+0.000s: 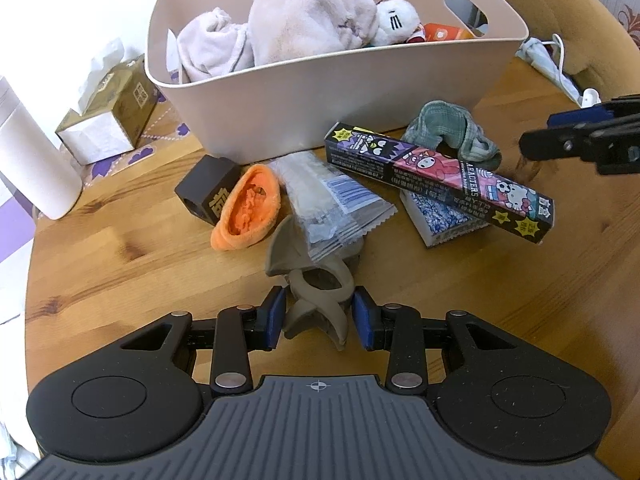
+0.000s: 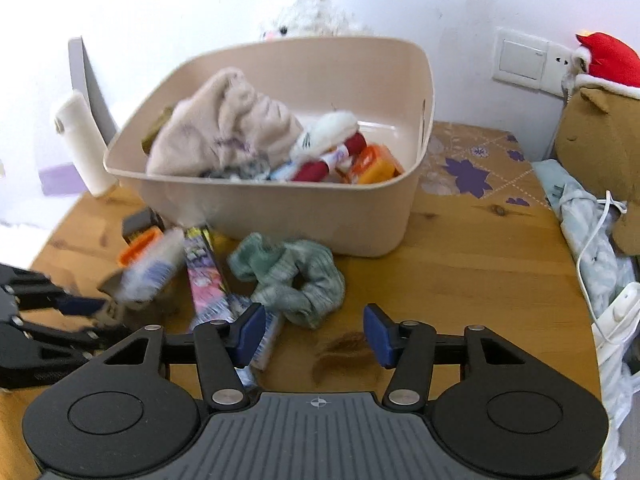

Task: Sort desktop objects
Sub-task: 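Grasp the grey claw clip with the left tool while the right tool reaches for the brown hair clip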

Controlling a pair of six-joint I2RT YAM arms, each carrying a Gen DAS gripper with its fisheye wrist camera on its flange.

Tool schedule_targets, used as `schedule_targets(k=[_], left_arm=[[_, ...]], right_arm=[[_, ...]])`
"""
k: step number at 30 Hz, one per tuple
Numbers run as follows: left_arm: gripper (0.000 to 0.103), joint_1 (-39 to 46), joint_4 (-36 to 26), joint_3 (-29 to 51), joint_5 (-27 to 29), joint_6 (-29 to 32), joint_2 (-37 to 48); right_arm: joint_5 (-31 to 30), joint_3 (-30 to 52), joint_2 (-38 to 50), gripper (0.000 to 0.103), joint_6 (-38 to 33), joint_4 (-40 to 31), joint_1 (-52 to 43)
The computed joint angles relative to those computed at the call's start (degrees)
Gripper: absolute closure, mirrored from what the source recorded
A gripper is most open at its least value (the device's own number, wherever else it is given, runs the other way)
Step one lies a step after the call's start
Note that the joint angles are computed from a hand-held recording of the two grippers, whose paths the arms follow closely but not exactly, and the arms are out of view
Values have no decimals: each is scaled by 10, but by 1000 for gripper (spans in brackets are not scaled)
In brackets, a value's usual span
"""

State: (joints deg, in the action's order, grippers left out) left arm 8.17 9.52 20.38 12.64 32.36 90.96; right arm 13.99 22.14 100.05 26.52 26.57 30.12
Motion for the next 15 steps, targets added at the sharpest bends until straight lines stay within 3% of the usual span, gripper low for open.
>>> schedule_targets(k=[8, 15], left_arm=[[68, -11, 2, 17, -6, -25, 22], [59, -28, 14, 48, -27, -63, 59]], right_arm=[[-26, 3, 40, 43, -16, 13, -42], [-40, 31, 84, 42, -43, 1, -53]])
